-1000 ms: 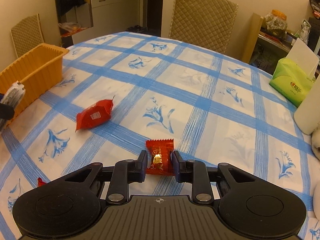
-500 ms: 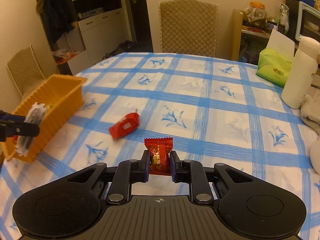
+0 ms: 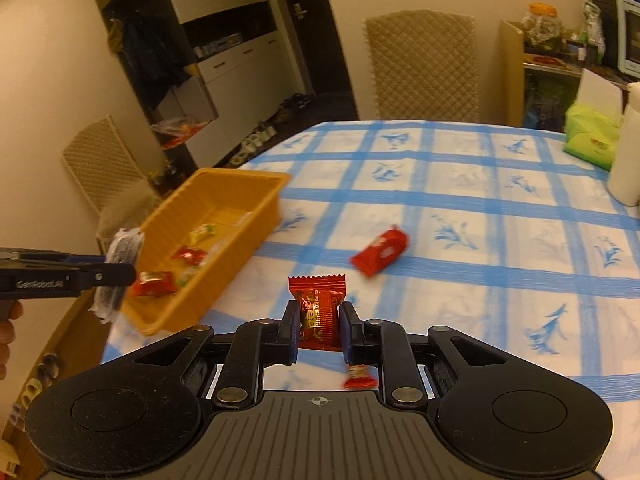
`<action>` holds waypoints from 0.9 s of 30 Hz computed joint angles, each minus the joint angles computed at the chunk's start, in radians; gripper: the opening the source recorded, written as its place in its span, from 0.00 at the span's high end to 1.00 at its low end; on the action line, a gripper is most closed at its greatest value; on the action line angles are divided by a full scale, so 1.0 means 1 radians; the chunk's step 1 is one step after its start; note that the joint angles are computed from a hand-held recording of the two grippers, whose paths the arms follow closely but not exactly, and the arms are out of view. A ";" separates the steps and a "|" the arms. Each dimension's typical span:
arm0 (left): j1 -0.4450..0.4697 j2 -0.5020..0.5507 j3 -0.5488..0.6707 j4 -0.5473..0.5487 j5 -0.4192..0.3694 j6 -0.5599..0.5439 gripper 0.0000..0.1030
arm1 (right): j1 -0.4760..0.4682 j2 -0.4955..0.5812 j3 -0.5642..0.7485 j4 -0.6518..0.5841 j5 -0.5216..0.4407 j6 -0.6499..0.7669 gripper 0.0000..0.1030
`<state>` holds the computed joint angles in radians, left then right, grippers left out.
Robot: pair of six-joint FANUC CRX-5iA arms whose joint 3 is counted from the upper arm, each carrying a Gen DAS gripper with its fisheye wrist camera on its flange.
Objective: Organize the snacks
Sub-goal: 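Carry clear packet toward tray with left tool while right tool grasps red wrapped candy, then lower the clear packet and red candy over the orange tray with both tools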
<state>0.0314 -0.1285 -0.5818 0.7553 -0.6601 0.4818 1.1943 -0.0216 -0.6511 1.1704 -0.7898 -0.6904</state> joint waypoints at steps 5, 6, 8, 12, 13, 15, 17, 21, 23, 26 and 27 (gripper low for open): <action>0.077 -0.019 -0.006 0.016 -0.020 -0.031 0.66 | 0.002 0.059 0.070 0.024 0.048 0.002 0.80; 0.091 -0.020 -0.006 0.020 -0.024 -0.040 0.66 | 0.000 0.074 0.087 0.027 0.057 0.003 0.80; 0.117 -0.020 -0.005 0.030 -0.033 -0.057 0.66 | -0.002 0.102 0.120 0.032 0.073 0.008 0.80; 0.161 -0.007 0.006 0.053 -0.052 -0.096 0.66 | -0.009 0.159 0.194 0.036 0.093 0.033 0.80; 0.171 -0.001 0.010 0.059 -0.057 -0.106 0.66 | -0.011 0.173 0.213 0.034 0.096 0.041 0.80; 0.188 0.010 0.018 0.070 -0.067 -0.127 0.66 | -0.012 0.207 0.258 0.023 0.094 0.067 0.80; 0.206 0.026 0.030 0.080 -0.080 -0.147 0.66 | -0.015 0.242 0.306 0.003 0.088 0.096 0.80; 0.232 0.062 0.059 0.096 -0.105 -0.187 0.66 | -0.024 0.309 0.395 -0.037 0.067 0.136 0.80; 0.242 0.084 0.077 0.101 -0.119 -0.207 0.66 | -0.026 0.342 0.439 -0.065 0.049 0.155 0.80; 0.252 0.117 0.105 0.108 -0.137 -0.238 0.66 | -0.031 0.386 0.501 -0.105 0.023 0.177 0.80; 0.253 0.128 0.115 0.109 -0.140 -0.245 0.66 | -0.032 0.398 0.518 -0.114 0.012 0.182 0.80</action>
